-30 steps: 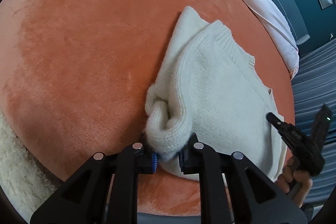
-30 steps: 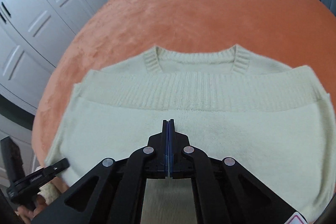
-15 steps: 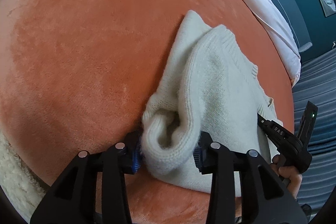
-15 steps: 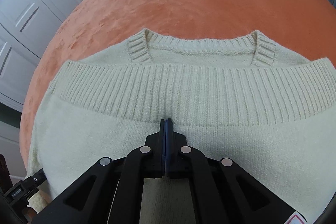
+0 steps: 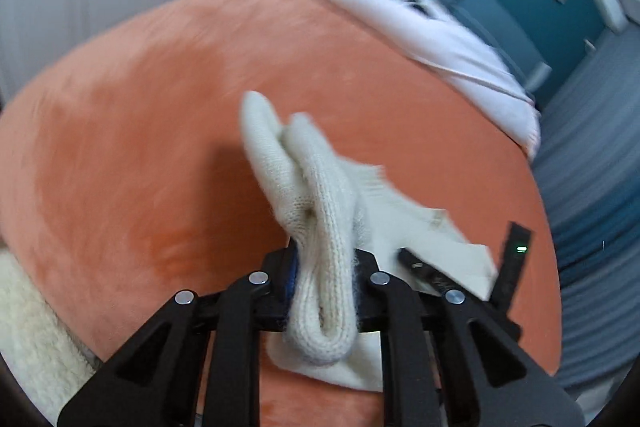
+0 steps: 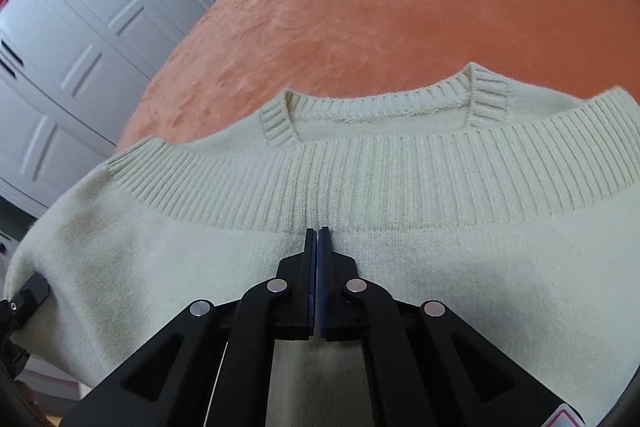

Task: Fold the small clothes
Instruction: 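Lift the hem with both grippers and fold it toward the collar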

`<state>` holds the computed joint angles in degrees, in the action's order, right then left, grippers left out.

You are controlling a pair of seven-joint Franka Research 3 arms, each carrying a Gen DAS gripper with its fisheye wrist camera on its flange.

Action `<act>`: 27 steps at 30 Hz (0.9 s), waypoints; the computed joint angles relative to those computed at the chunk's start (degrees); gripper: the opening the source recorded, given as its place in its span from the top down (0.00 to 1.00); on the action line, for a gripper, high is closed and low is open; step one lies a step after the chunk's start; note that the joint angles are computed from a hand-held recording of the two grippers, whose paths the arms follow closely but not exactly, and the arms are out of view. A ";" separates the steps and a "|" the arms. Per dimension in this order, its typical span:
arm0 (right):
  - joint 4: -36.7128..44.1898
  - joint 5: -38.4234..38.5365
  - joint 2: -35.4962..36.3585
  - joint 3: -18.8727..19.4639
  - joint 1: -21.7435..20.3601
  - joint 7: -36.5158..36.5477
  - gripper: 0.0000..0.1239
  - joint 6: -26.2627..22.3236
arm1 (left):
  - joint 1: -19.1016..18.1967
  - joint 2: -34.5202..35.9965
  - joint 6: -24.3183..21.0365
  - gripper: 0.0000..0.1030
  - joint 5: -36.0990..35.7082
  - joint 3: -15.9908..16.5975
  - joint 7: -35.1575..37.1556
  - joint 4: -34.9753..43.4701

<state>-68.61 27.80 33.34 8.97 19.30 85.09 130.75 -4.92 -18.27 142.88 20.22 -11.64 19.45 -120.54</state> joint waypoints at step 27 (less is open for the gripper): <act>-28.99 21.49 -23.90 -5.22 -9.01 -11.64 0.41 2.24 | -14.77 19.11 -15.81 0.16 8.44 -3.05 18.61 14.81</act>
<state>-97.60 49.29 9.44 3.75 10.29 73.44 132.99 -19.69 0.84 127.07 28.66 -14.68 38.06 -105.73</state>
